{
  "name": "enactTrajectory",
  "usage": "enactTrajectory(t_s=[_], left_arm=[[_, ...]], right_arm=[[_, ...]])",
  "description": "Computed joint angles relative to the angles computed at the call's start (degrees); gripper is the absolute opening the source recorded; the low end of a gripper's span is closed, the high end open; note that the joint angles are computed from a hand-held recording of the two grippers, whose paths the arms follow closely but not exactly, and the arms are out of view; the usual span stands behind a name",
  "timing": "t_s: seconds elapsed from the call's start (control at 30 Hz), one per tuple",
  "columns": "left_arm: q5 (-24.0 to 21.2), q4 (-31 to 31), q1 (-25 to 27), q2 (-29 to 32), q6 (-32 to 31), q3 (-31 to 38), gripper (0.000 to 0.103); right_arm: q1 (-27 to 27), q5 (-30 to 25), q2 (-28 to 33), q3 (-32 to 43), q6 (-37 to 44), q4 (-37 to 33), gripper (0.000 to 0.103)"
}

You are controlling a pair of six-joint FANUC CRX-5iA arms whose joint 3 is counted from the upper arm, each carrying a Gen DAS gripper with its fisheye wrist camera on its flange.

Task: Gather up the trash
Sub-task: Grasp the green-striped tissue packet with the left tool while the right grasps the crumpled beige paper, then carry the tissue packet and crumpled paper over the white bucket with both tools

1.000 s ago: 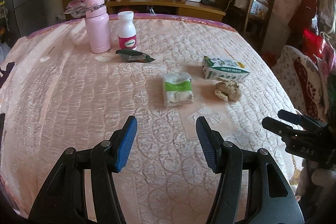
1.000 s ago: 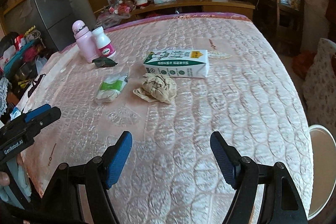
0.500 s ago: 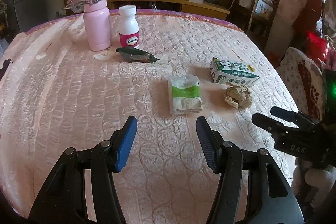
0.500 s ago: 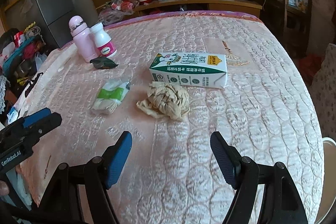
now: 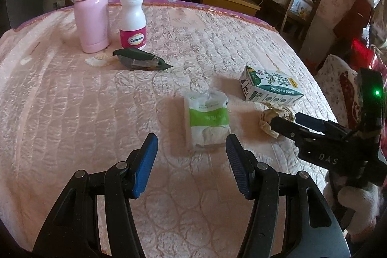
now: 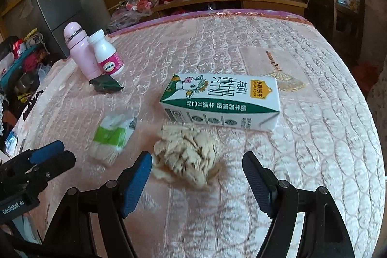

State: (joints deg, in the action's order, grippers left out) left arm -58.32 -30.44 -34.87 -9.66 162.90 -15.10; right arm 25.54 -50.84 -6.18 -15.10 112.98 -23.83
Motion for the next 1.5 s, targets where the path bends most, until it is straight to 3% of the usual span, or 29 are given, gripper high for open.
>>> enactTrajectory(t_s=[0.17, 0.23, 0.27, 0.5, 0.7, 0.83, 1.07, 1.27, 1.37, 1.4, 1.47, 1.5], left_arm=[[1.2, 1.3, 1.3, 0.0, -1.2, -0.5, 0.057], [1.1, 1.1, 1.3, 0.1, -1.0, -0.5, 0.057], [1.0, 1.0, 1.2, 0.1, -0.9, -0.5, 0.057], [0.6, 0.4, 0.5, -1.8, 0.9, -2.5, 0.057], [-0.9, -0.2, -0.7, -2.9, 2.8, -3.2, 0.057], [0.9, 0.9, 0.6, -2.5, 2.0, -3.3, 0.057], [6.9, 4.7, 4.6, 1.7, -2.6, -1.7, 0.062], [5.7, 5.8, 6.5, 7.5, -5.9, 2.2, 0.062], [2.8, 3.6, 5.5, 9.5, -5.2, 4.6, 0.062], [2.3, 3.2, 5.2, 9.7, -4.9, 4.9, 0.061], [2.0, 3.1, 4.9, 9.6, -4.7, 4.9, 0.047], [1.6, 2.8, 4.6, 9.6, -4.6, 5.1, 0.047]], right_arm=[[-1.3, -2.0, 2.1, 1.9, 2.3, -3.2, 0.072], [-2.7, -3.2, 2.2, 2.3, 5.0, -5.6, 0.035], [-3.8, -4.8, 2.5, 2.8, 6.2, -7.0, 0.034], [-11.9, -10.0, -0.1, 2.8, 11.9, -12.5, 0.032], [-14.2, -11.6, -0.3, 2.8, 12.8, -12.8, 0.032], [-14.3, -12.2, 0.0, 2.6, 12.5, -12.9, 0.032], [-13.1, -12.0, -0.9, 1.9, 12.9, -12.6, 0.032], [-13.2, -12.3, -0.9, 2.0, 13.4, -12.7, 0.032], [-13.5, -12.6, -0.7, 2.1, 13.6, -13.0, 0.032], [-13.6, -12.7, -0.7, 2.1, 13.7, -13.1, 0.032], [-13.7, -12.8, -0.7, 2.1, 13.9, -13.2, 0.032], [-13.7, -12.9, -0.8, 2.0, 13.9, -13.2, 0.032]])
